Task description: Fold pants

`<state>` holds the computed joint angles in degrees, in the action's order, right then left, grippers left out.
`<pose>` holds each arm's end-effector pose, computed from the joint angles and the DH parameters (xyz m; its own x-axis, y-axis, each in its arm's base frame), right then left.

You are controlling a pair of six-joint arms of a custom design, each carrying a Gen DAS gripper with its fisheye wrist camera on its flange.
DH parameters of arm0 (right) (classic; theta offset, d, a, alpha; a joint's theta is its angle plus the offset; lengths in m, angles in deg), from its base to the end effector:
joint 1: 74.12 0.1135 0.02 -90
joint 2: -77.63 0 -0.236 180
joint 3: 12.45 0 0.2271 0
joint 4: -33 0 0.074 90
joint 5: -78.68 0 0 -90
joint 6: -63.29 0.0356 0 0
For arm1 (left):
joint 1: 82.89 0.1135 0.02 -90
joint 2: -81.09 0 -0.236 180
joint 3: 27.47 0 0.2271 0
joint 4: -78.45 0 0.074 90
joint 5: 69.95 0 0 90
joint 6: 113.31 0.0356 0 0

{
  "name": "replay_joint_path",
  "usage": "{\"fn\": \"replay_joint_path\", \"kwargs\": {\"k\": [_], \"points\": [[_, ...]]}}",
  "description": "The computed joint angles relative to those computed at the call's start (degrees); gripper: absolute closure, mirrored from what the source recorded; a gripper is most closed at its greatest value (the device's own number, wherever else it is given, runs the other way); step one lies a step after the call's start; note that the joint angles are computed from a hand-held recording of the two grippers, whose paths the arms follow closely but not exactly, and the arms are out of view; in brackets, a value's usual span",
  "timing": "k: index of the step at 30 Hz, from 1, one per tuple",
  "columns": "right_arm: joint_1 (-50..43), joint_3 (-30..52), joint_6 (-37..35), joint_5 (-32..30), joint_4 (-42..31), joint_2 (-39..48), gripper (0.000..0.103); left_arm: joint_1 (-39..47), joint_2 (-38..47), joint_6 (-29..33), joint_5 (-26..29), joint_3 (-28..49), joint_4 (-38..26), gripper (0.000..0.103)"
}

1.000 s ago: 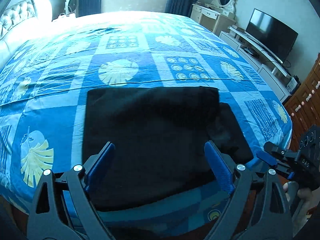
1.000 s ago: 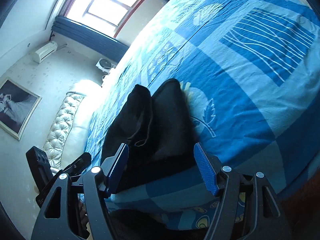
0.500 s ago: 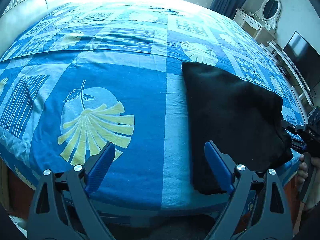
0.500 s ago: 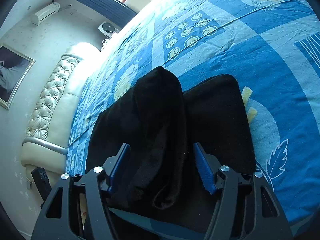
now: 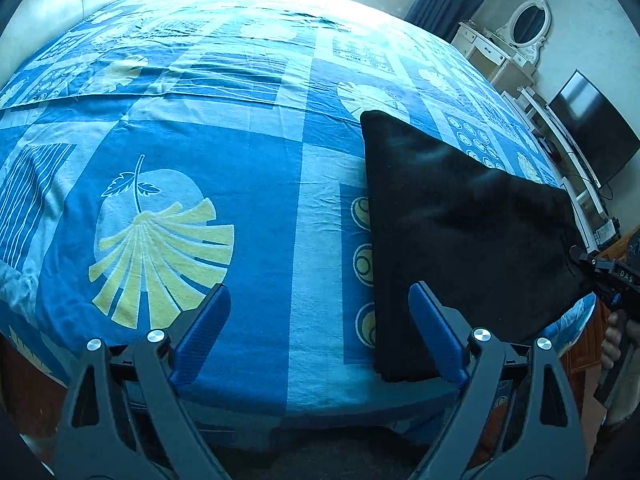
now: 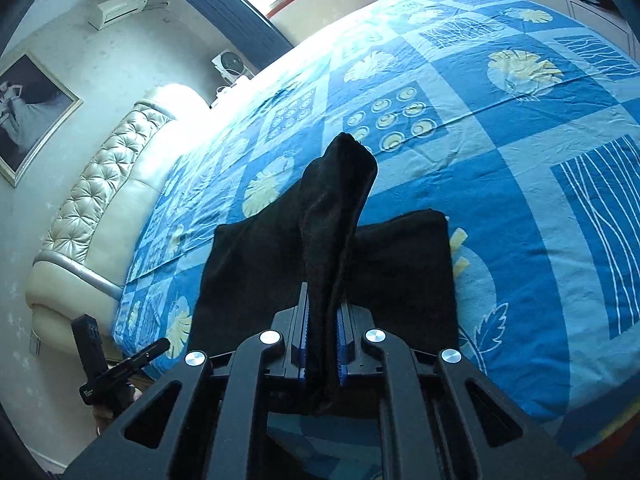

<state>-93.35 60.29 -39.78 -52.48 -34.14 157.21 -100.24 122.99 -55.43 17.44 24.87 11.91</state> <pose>0.2255 -0.0538 0.2217 -0.9013 0.1341 -0.4119 -0.1307 0.8223 0.5538 0.1234 -0.0369 0.2213 -0.8165 -0.3014 -0.4925 -0.1895 0.9456 -0.2645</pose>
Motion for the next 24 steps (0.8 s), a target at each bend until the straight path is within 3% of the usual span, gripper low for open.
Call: {"fn": "replay_joint_path", "kwargs": {"k": [2,7,18,24], "points": [[-0.86,-3.00,0.20,1.93,3.08,2.57,0.093,-1.88,1.02,-1.45,-0.36,-0.46,1.04,0.012],[-3.57,-6.56,1.62,-2.13,7.45,5.96,0.093,-6.39,3.06,-4.19,-2.24,-0.80,2.33,0.012],[-3.90,-8.93,2.84,-3.38,9.14,4.29,0.091,-8.36,3.59,-5.47,-3.56,-1.17,3.16,0.012],[-4.63,-9.14,3.33,-4.82,9.22,4.77,0.086,-8.53,3.53,-5.70,-3.24,-1.69,3.43,0.012]]}}
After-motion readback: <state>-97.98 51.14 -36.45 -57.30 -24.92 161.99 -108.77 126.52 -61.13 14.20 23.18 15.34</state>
